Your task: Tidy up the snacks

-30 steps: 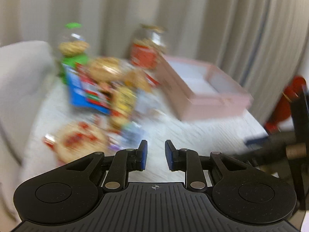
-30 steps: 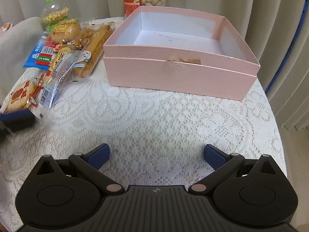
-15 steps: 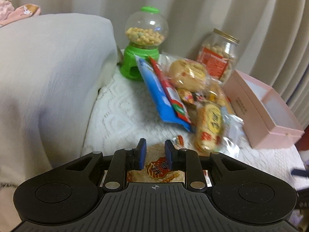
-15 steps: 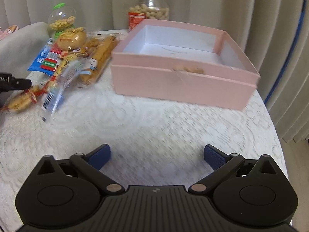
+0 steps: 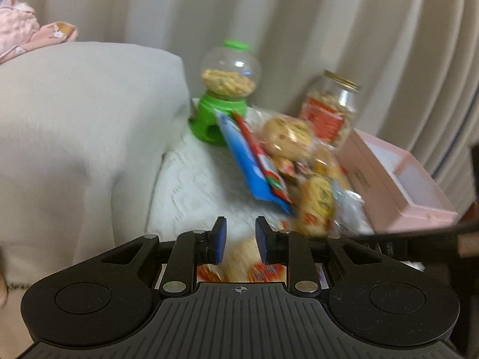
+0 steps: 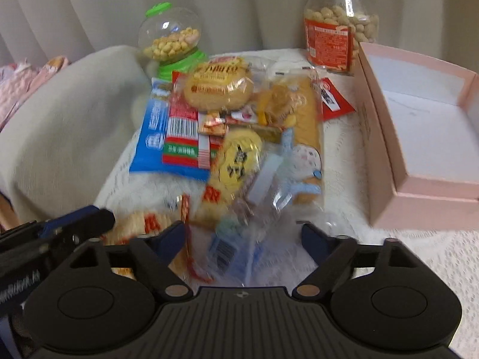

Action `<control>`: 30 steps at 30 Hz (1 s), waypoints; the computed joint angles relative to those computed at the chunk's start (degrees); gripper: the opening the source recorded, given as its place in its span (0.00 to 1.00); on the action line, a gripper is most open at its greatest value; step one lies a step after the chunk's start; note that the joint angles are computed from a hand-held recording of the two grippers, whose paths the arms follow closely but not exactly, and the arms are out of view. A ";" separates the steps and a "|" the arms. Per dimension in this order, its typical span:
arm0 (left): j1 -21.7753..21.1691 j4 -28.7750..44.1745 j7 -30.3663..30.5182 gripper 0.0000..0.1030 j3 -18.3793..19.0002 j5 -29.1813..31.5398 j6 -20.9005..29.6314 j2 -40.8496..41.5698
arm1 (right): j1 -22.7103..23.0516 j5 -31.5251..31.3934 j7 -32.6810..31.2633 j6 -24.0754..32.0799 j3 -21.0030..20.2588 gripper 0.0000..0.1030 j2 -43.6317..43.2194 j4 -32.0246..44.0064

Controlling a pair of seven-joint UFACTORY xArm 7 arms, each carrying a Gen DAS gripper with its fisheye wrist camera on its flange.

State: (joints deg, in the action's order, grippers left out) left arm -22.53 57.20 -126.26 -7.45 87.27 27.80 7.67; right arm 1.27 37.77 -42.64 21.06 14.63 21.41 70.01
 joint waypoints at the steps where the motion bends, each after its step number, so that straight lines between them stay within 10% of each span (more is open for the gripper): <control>1: 0.33 0.56 1.33 0.25 0.21 -0.67 -0.54 0.74 | 1.67 -2.58 2.17 0.86 -1.80 0.42 -0.19 0.08; 4: 0.82 1.53 5.79 0.25 0.86 -4.05 -2.85 2.67 | -1.18 -0.80 -1.38 3.44 -0.43 0.41 -2.35 -1.82; 7: 0.22 -0.28 1.37 0.26 1.46 -2.23 -4.84 1.72 | -2.92 -0.12 -4.14 9.24 -2.34 0.18 -5.58 -3.95; 18: -3.13 1.10 3.99 0.29 -1.12 -6.46 -8.32 2.75 | -4.36 5.80 -13.40 8.20 -10.11 0.19 -12.28 -12.09; 24: -9.39 5.08 16.43 0.29 -2.27 -15.96 7.97 3.11 | -5.19 12.16 -19.94 -6.81 -8.77 0.61 -12.37 -15.79; 30: -12.54 15.56 27.69 0.29 -1.66 -25.42 15.89 9.90 | -9.42 30.39 -38.13 -13.48 -5.37 0.64 -11.00 -15.04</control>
